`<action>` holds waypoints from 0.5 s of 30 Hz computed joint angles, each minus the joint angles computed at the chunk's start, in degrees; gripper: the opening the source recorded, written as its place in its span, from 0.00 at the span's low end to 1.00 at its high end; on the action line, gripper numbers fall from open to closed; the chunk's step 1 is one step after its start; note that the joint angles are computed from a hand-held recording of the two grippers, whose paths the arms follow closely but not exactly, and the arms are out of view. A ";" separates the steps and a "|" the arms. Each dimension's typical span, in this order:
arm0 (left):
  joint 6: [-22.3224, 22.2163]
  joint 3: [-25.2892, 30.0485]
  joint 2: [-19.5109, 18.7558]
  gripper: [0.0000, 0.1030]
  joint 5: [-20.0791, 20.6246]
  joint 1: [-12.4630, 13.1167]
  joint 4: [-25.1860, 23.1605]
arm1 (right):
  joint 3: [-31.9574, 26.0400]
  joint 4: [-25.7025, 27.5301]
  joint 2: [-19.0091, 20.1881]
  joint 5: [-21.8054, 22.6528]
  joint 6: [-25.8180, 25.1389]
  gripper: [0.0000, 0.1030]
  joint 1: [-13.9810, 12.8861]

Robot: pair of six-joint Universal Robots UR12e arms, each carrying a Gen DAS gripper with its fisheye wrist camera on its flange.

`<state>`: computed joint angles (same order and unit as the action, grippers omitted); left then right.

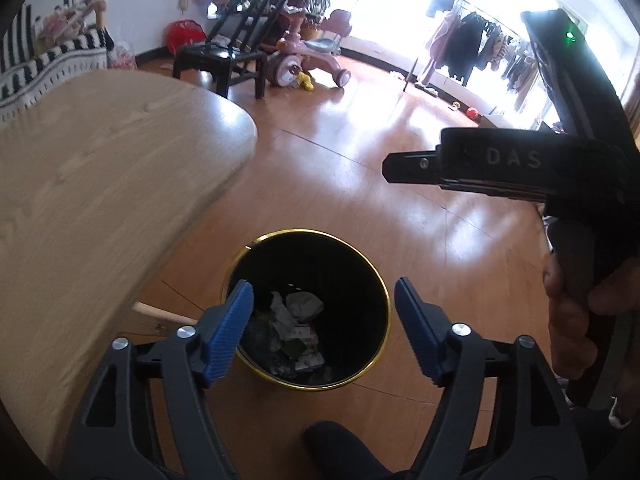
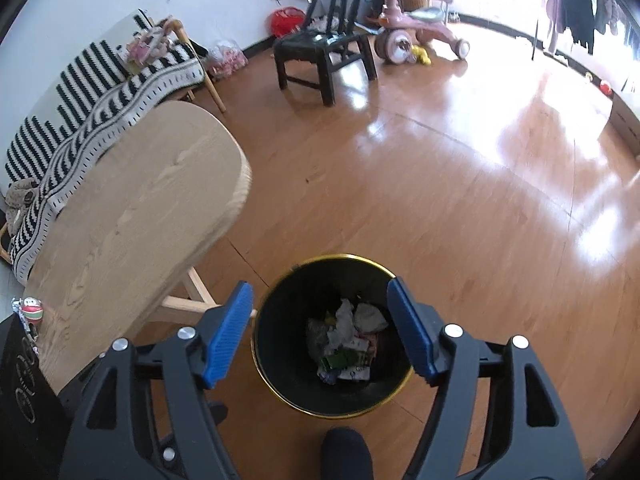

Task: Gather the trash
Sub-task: 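Swing both tools back over the table toward the remaining trash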

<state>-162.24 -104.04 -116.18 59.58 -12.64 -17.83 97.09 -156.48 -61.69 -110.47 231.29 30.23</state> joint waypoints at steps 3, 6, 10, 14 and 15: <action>-2.06 -1.62 1.67 0.72 1.28 1.31 4.16 | -1.06 -3.07 0.68 -0.21 -1.19 0.66 0.62; -4.83 -3.23 3.33 0.74 1.90 3.52 7.55 | -3.48 -5.16 2.02 0.44 -3.07 0.66 1.35; -8.84 -5.07 5.49 0.80 6.26 6.90 11.07 | -9.09 -5.69 5.04 1.23 -6.85 0.68 2.99; -12.14 -6.90 7.62 0.84 13.63 11.16 13.02 | -15.86 -4.78 8.71 3.00 -10.36 0.70 4.57; -13.08 -7.35 8.07 0.86 15.66 12.52 13.27 | -17.62 -4.17 9.63 3.47 -11.10 0.70 4.93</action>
<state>-175.32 -111.39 -108.11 75.24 -0.12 -4.55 79.47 -160.65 -52.06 -107.01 220.19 35.16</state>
